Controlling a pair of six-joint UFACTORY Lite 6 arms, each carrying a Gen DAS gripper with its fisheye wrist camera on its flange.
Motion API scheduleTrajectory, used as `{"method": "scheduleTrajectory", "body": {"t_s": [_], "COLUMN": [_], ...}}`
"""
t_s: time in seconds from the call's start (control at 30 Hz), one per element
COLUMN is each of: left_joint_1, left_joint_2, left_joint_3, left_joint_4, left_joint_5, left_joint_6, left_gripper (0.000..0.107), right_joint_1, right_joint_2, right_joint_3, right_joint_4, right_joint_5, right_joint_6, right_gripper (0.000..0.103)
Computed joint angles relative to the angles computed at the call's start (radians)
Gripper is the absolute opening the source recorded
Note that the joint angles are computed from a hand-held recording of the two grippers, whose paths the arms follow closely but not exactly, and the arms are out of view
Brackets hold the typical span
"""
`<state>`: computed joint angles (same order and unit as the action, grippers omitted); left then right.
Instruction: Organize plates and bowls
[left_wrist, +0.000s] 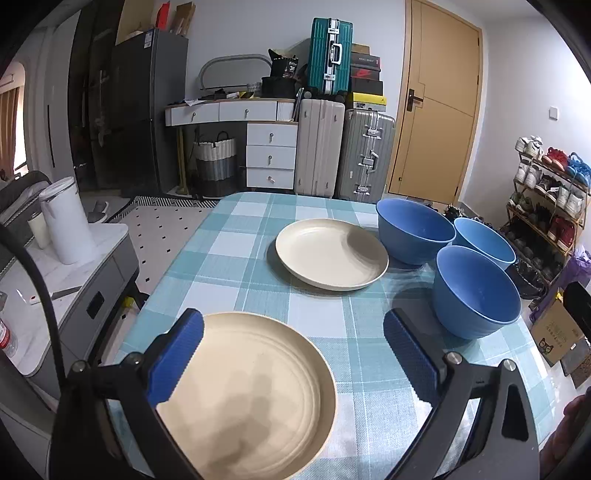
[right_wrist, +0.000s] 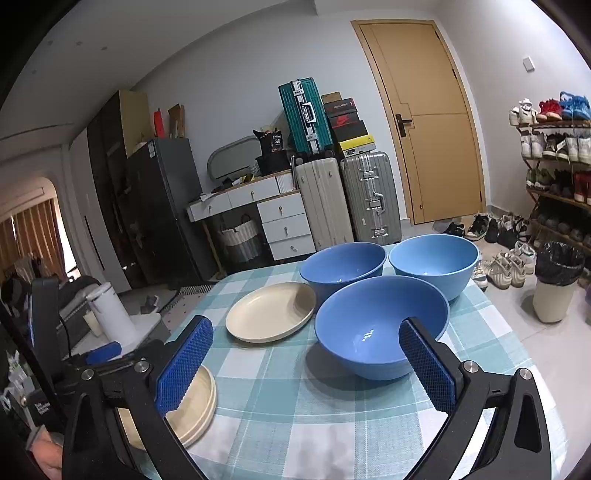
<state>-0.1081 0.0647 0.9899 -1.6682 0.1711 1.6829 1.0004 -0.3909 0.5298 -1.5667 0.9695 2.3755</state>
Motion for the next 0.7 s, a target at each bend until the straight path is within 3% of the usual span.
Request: {"method": "scheduleTrajectory", "body": {"t_s": [0.27,0.47,0.7], "left_joint_1": [-0.014,-0.015,-0.016], "left_joint_2": [-0.009,-0.019,-0.052], "left_joint_3": [-0.014,-0.016,-0.041], "left_joint_4": [-0.071,-0.04,-0.149], "left_joint_5": [-0.023,-0.035,-0.034], "left_joint_6": [0.089,0.06,0.174], "left_gripper": [0.099,0.099,0.099], "right_joint_1": [0.02,0.071,0.06], "right_joint_2": [0.103,0.201,0.245], "right_joint_3": [0.063,0.119,0.147], "right_joint_4": [0.009,0.035,0.036], "right_joint_5": [0.007,0.099,0.091], "right_joint_6": [-0.045,-0.103,-0.121], "right_gripper": [0.102,0.102,0.102]}}
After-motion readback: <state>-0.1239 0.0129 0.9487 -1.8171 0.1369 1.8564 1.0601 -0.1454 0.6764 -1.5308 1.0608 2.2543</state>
